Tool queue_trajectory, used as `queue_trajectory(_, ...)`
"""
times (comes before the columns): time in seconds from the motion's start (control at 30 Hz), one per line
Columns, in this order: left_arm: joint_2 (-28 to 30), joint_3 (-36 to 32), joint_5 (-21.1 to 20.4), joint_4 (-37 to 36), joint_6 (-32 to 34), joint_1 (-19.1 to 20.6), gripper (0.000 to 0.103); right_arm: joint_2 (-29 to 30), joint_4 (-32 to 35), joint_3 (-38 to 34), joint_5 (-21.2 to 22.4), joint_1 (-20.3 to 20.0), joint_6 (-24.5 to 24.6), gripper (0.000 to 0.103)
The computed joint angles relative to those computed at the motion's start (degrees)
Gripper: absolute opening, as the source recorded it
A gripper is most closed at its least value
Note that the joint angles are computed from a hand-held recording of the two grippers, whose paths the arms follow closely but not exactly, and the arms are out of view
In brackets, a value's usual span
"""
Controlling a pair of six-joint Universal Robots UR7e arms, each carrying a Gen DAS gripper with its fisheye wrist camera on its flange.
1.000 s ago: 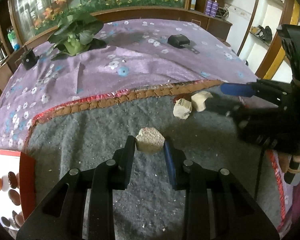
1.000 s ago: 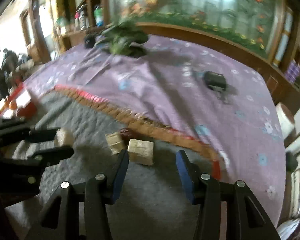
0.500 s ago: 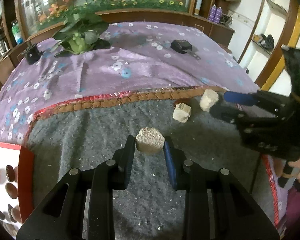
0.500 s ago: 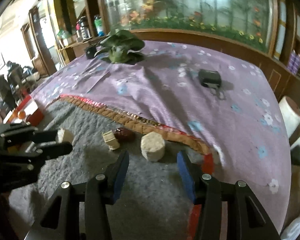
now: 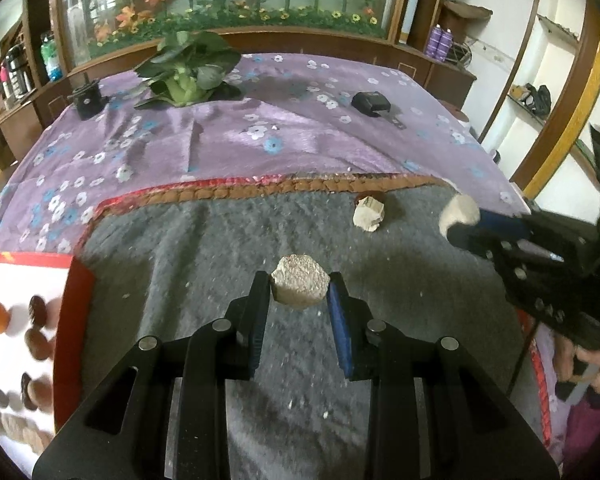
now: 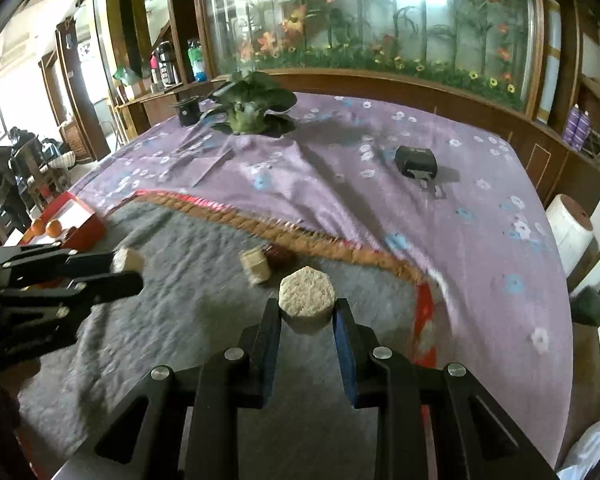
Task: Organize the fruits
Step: 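Grasp a cream piece with the left tool while the right tool grasps another, then carry both cream pieces into the white tray and open both tools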
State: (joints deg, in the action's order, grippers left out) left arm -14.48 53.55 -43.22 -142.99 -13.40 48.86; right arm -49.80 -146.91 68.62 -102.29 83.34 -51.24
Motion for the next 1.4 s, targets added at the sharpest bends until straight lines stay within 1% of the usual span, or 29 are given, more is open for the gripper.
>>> queue_trajectory(0.03,-0.79,1.6,0.63,-0.71,-0.53,-0.27,0.028,0.0,0.0,0.0,0.0,0.0,0.0,0.026)
queue_trajectory(0.17,-3.48,6.72,2.17,-2.94,-2.27,-1.05,0.028,-3.05,-1.19,5.84,1.07,0.39,0.37,0.026)
queue_trajectory(0.23,-4.63,8.88,3.8,-3.51,-3.21,-1.49,0.028,-4.19,-1.88,8.77,1.09,1.01,0.25,0.026)
queue_trajectory(0.27,-5.53,10.62,5.0,-4.33,-3.53,-1.85,0.028,-4.19,-1.88,8.77,1.09,1.01,0.25,0.026)
queue_trajectory(0.3,-5.99,11.53,5.46,-4.91,-3.64,-1.98,0.028,-4.93,-2.16,10.79,1.34,1.56,0.11,0.026)
queue_trajectory(0.47,-10.26,18.48,8.62,-6.59,-6.75,-2.74,0.028,-5.7,-2.53,13.34,2.1,2.8,-0.36,0.026)
queue_trajectory(0.67,-14.67,25.08,11.88,-7.57,-10.71,-3.13,0.028,-6.09,-3.32,16.93,2.75,5.36,-2.0,0.026)
queue_trajectory(0.8,-16.89,28.35,13.29,-8.11,-13.11,-3.19,0.028,-5.82,-3.2,17.74,2.84,6.42,-2.23,0.026)
queue_trajectory(0.9,-18.29,30.2,14.03,-8.12,-14.52,-3.15,0.028,-5.36,-3.66,19.01,2.74,7.93,-2.96,0.026)
queue_trajectory(1.07,-21.08,33.66,15.34,-7.8,-17.78,-2.92,0.028,-4.51,-3.5,19.24,2.94,9.23,-3.31,0.026)
queue_trajectory(1.2,-24.01,36.54,16.71,-6.66,-21.03,-2.33,0.028,-2.66,-1.66,17.82,3.2,10.76,-3.13,0.026)
queue_trajectory(1.4,-28.82,40.07,18.07,-3.24,-27.87,-0.39,0.028,0.2,0.45,15.32,3.4,12.54,-3.33,0.026)
